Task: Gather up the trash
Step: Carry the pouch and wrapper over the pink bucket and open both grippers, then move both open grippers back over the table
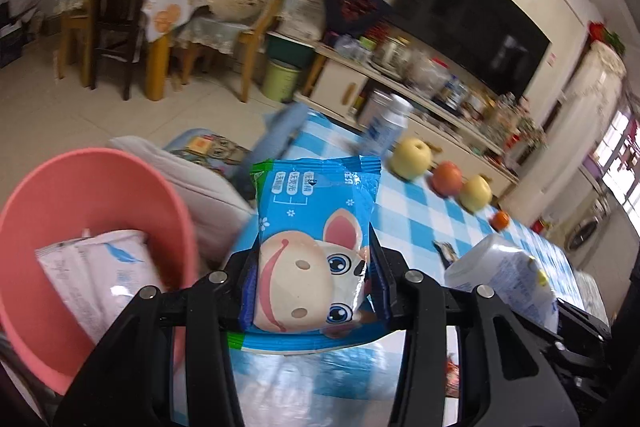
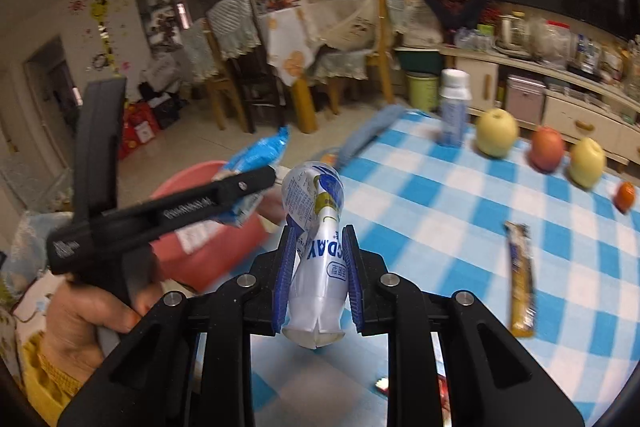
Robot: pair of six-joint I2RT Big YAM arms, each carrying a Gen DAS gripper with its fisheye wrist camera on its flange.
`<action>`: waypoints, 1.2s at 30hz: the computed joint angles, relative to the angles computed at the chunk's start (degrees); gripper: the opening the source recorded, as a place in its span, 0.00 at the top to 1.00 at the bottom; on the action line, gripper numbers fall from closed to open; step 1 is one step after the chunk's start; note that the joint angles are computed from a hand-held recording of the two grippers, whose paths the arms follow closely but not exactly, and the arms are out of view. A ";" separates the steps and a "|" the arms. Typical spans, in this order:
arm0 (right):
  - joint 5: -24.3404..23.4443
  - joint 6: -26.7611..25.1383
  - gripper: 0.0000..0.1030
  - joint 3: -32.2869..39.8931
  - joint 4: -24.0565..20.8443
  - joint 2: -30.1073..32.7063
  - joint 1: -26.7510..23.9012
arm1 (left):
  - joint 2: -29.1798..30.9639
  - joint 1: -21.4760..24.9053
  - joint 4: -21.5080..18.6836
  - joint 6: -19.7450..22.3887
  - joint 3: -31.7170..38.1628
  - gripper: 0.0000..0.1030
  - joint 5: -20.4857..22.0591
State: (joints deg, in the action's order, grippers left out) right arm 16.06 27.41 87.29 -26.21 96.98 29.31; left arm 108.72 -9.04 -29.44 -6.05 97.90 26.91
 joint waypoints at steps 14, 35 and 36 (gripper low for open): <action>-11.85 -1.62 0.74 38.80 -10.75 26.93 0.79 | 5.34 7.79 -4.39 -11.26 7.49 0.55 -12.45; 4.84 4.19 0.10 6.72 -1.76 8.71 2.09 | 1.13 3.96 9.40 -5.24 -0.34 0.12 -8.84; 5.58 3.91 0.10 5.45 -1.58 7.93 2.01 | 1.03 3.37 8.52 -4.01 -0.34 0.12 -9.10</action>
State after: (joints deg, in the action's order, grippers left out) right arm 21.64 31.32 92.74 -27.79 104.91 31.32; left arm 109.75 -5.67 -20.92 -10.06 97.56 17.81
